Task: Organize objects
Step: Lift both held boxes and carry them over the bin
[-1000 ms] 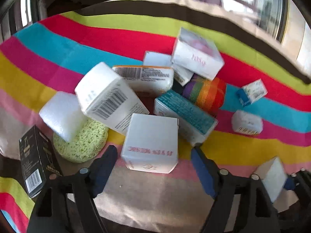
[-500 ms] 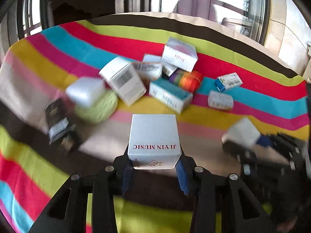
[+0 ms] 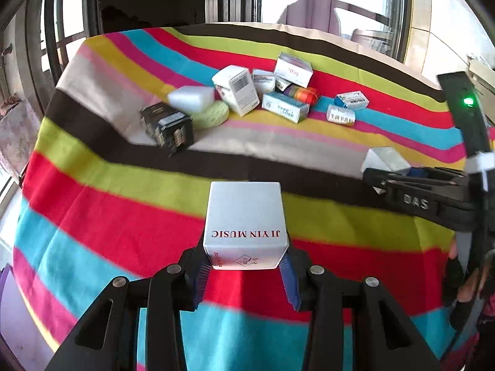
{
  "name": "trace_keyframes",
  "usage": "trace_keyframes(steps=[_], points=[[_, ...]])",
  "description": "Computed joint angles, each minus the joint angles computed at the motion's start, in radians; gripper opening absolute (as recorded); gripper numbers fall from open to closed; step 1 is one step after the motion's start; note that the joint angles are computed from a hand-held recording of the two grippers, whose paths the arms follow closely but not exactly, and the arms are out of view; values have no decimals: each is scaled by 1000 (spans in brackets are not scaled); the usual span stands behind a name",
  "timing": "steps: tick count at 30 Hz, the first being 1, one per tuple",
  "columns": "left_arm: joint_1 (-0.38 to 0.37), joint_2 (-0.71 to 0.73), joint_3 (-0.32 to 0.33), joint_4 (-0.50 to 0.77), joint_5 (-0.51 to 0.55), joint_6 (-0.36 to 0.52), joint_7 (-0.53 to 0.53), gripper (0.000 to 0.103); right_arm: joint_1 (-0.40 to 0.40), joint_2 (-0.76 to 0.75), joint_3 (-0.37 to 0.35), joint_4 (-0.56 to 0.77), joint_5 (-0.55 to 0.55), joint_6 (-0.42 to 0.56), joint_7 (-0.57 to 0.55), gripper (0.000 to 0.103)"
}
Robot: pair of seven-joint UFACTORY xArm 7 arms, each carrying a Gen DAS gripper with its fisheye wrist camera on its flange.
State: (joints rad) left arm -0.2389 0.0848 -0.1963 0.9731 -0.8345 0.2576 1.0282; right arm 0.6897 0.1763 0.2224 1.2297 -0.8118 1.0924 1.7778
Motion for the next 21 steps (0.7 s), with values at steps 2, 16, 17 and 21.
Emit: trace_keyframes(steps=[2, 16, 17, 21], points=[[8, -22, 3, -24, -25, 9, 29, 41, 26, 11, 15, 20, -1, 32, 19, 48], [-14, -180, 130, -174, -122, 52, 172, 42, 179, 103, 28, 199, 24, 210, -26, 48], [-13, -182, 137, -175, -121, 54, 169, 42, 187, 110, 26, 213, 21, 219, -34, 48], [-9, -199, 160, -179, -137, 63, 178, 42, 217, 142, 14, 274, 9, 248, -67, 48]])
